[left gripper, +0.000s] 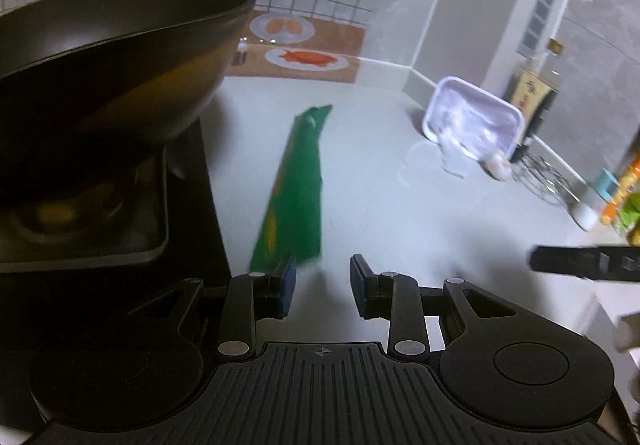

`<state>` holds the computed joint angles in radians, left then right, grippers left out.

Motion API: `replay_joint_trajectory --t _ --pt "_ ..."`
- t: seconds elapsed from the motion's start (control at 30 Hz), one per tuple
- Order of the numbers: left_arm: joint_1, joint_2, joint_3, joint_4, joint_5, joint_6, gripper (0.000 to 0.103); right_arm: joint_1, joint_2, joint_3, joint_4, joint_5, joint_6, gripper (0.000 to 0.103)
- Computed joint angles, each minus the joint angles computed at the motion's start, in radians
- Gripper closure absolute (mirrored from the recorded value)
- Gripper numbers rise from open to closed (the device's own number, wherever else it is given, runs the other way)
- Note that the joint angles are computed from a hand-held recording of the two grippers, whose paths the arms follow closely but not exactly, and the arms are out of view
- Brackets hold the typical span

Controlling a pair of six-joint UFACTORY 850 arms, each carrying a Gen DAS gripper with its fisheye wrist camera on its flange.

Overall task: Collect trash
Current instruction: 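Move the left tool back to the counter toward the long green wrapper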

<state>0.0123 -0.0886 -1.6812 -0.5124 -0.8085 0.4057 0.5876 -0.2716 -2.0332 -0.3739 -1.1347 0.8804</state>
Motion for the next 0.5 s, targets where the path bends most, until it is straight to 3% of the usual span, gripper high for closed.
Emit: replay_joint_trajectory --t 0.17,0.5 --pt "-0.056 -0.131 -0.135 0.163 0.017 -0.104 0.070 -0.026 -0.071 -0.098 -0.018 -0.088 -0.037 0.047" --pt "-0.056 -0.192 -0.186 0.120 -0.035 -0.004 0.068 -0.050 -0.224 -0.304 -0.005 -0.195 -0.098 0.047"
